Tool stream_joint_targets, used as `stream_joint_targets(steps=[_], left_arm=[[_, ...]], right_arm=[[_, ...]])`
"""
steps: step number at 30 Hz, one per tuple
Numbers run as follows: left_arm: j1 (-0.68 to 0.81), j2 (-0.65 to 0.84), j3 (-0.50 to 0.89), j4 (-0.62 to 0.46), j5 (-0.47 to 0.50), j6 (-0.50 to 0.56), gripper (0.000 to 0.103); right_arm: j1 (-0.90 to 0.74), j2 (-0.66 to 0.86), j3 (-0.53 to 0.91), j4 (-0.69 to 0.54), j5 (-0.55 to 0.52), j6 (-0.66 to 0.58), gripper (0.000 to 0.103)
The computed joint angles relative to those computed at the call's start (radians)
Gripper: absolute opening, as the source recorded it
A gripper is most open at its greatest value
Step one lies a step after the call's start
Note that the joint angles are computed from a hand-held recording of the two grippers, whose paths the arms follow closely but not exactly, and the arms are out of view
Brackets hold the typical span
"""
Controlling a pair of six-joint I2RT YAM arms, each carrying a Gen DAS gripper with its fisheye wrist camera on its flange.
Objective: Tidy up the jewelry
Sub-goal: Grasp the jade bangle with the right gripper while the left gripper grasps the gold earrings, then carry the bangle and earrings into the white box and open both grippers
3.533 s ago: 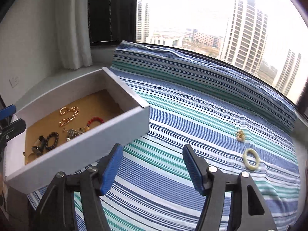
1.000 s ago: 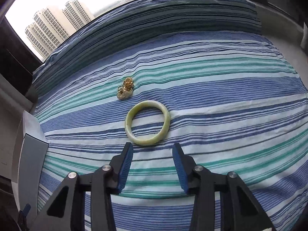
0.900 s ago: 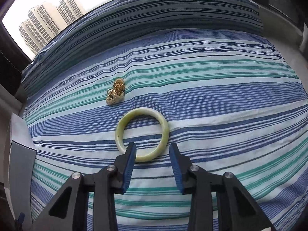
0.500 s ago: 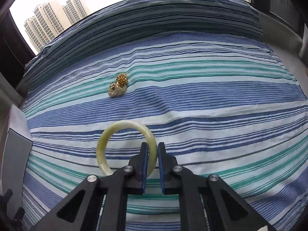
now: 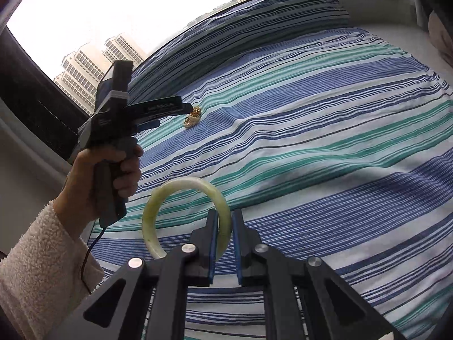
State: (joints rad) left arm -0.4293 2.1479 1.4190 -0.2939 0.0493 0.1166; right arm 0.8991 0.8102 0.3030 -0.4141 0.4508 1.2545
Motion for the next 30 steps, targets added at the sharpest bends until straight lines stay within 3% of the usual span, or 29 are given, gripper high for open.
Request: stream_joint_targets(steps=[2,3,8,12,15,17,19,21,22,27,30], left_arm=[[-0.013,-0.018,-0.061,0.087,-0.020,-0.008,0.031],[-0.017,-0.027,-0.082,0.110,-0.026,-0.008,0.030],[-0.005,-0.125,-0.195,0.153,-0.016,-0.022,0.029],[0.066,-0.319,-0.360,0.165,0.078,-0.008,0.029],[0.181,-0.516,-0.457,0.085,0.205,0.033,0.029],[0.282,-0.658,-0.495,-0.017,0.302,0.082,0.029],[0.415,-0.758,-0.462,-0.187,0.422,0.153,0.029],[0.613,-0.828,-0.382,-0.412,0.560,0.297,0.029],[0.721,-0.836,-0.318,-0.531,0.621,0.391,0.029],[1.214,-0.643,0.142,-1.049,0.816,0.843,0.029],[1.370,-0.441,0.460,-1.209,0.834,0.927,0.029]], right_arm=[[0.035,0.012,0.035,-0.069,0.063,0.016,0.010],[0.076,0.038,0.081,-0.141,0.136,0.037,0.010],[0.149,0.099,0.174,-0.301,0.252,0.100,0.010],[0.211,0.168,0.265,-0.430,0.316,0.153,0.010],[0.286,0.232,0.362,-0.565,0.364,0.238,0.010],[0.345,0.261,0.421,-0.649,0.388,0.295,0.010],[0.366,0.310,0.491,-0.671,0.403,0.279,0.010],[0.379,0.373,0.585,-0.605,0.413,0.182,0.010],[0.380,0.380,0.593,-0.617,0.412,0.192,0.010],[0.344,0.492,0.763,-0.383,0.358,-0.090,0.010],[0.314,0.604,0.903,-0.253,0.271,-0.248,0.010]])
